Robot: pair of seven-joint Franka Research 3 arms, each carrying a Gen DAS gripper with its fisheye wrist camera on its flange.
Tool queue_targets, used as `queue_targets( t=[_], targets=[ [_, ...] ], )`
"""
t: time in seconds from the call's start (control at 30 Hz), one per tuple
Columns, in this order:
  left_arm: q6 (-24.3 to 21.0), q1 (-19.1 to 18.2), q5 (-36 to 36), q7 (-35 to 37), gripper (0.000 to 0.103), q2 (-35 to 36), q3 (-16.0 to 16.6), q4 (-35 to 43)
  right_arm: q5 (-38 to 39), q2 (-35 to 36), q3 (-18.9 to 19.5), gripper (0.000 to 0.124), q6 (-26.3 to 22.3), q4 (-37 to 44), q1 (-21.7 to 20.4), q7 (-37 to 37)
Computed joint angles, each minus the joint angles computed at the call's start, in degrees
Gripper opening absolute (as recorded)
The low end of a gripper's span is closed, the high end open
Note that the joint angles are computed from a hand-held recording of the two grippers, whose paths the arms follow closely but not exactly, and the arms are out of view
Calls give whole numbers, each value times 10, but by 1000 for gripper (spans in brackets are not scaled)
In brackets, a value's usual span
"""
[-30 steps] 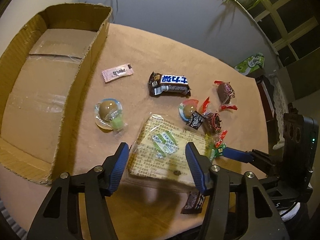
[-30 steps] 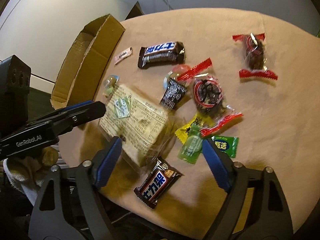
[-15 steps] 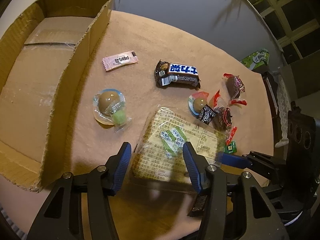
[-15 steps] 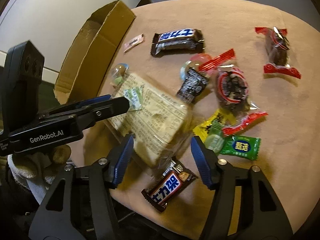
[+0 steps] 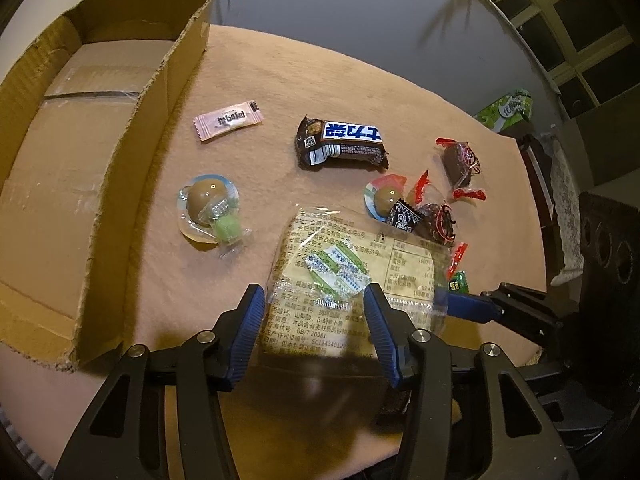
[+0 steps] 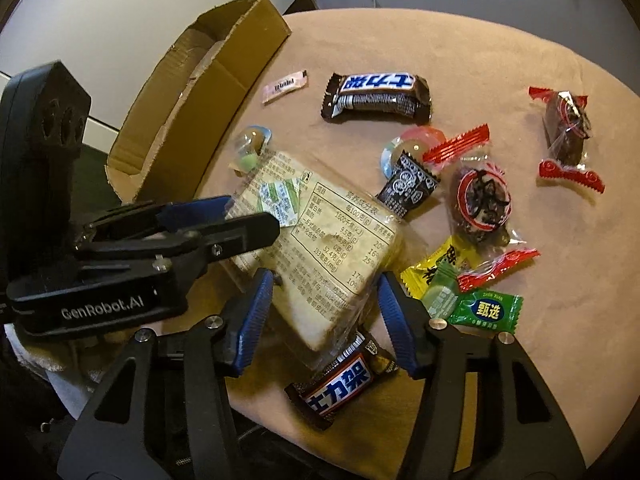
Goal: Organize snacks
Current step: 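Lower both tools to the clear bread pack and grasp it, then carry the bread pack into the cardboard box and release it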
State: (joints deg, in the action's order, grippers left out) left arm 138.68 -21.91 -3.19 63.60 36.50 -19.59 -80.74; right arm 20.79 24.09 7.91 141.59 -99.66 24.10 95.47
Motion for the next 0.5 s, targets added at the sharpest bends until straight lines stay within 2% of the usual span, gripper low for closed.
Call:
queue_targets(
  t=[0.5],
  targets=[
    [51,-1,24,-32,49,-48,13,-40,-15,-25,-1,57,7,10,3,-18]
  ],
)
